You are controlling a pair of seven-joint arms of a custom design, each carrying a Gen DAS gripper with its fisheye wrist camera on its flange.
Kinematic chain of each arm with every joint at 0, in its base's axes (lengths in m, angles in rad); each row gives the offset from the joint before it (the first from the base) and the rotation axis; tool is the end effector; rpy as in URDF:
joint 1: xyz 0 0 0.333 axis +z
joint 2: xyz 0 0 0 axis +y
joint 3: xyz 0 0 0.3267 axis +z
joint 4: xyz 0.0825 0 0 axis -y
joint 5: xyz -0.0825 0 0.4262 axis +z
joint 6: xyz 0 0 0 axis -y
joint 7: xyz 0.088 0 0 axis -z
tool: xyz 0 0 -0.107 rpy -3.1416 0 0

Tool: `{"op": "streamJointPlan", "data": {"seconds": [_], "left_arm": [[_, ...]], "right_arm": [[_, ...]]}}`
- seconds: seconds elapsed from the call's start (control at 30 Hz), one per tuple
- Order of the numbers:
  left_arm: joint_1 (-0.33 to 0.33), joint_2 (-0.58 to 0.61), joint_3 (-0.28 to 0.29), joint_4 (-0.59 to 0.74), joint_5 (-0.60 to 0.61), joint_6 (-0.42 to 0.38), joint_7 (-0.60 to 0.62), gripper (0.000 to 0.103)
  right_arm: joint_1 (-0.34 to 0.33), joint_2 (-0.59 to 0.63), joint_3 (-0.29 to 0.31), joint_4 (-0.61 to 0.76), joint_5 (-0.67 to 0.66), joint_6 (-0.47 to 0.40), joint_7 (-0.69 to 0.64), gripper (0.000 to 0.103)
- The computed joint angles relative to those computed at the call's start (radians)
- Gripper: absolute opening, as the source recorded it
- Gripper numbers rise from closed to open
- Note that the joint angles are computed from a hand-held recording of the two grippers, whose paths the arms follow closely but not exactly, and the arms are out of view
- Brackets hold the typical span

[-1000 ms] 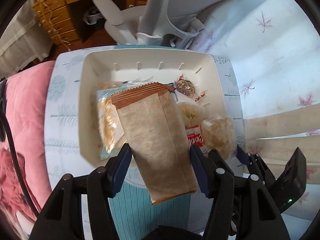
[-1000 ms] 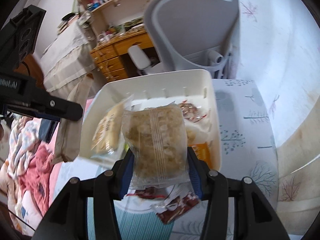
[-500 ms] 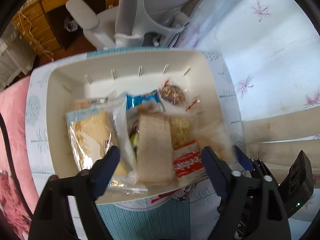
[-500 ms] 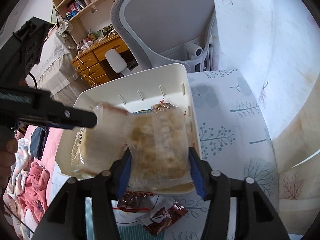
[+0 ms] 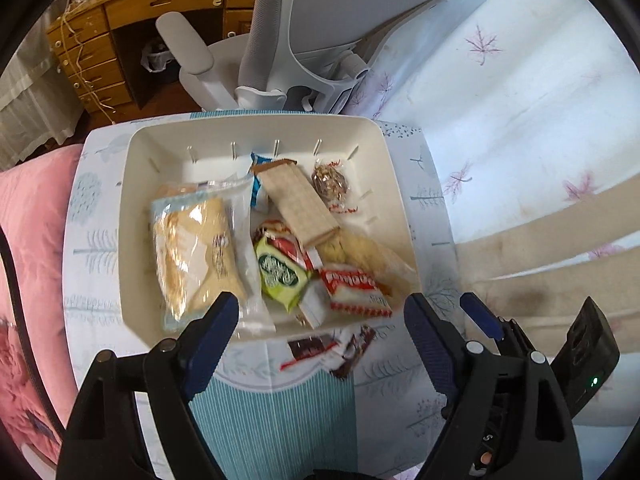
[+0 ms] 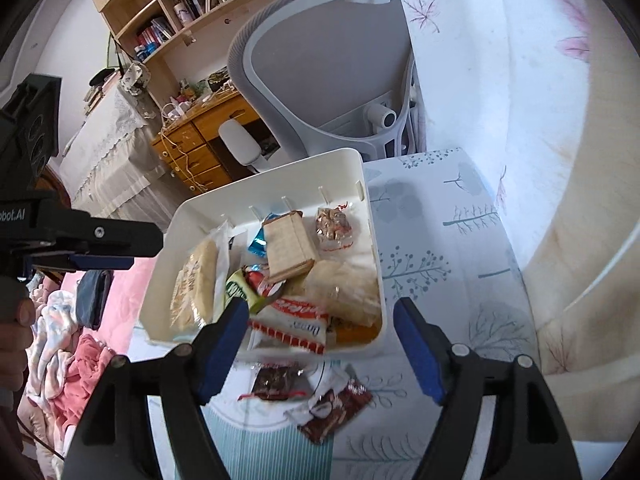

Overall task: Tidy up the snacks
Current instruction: 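Move left tool to the dark red-label snack packet beside the tray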

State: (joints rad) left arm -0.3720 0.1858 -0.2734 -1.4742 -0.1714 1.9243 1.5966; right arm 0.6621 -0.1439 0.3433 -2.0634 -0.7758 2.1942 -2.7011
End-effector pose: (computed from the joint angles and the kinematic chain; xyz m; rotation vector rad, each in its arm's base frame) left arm 0.5497 -0.4078 0.6086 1.3831 -2.6944 0.5191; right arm 0.3267 0.4823 0.5266 -1.1172 2.1600 -0.4953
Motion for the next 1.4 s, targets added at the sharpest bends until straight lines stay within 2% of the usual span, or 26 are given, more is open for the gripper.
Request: {"op": "streamJointPlan", "data": {"seconds": [0.33,0.57,0.77,1.03,1.17,1.4], "left_arm": [[0.023,-0.229,-0.002,-0.277,-0.046,0.04,-0.044,0.084],[0.031,-0.31,-0.007,-0.407,-0.072,0.062,-0.1,0.084],[0.034,-0.348,-0.01,-0.502,-0.094,0.138,-0.144,0.084],[0.025,-0.324,-0.012,-0.579,-0.148,0.26,-0.159,0.084],[0.021,-0.276,-0.016,-0.575,-0.135,0.292,-0.176,0.084],[0.001,-0.158,-0.028,-0.515,0.009,0.321,-0.262,0.081]], "right_arm": [[0.026,-0.036,0.034,-0.029,0.003,0.023,-0.004,0.075],[0.048,-0.029,0.052,-0.047,-0.007,0.04,0.005,0.075],[0.072,0.005,0.057,-0.049,-0.03,0.04,0.018,0.075],[0.108,0.065,0.046,-0.047,-0.086,0.028,0.046,0.075],[0.117,0.098,0.028,-0.046,-0.104,0.047,0.041,0.075],[0.131,0.163,-0.007,-0.024,-0.123,0.059,-0.025,0.075]]}}
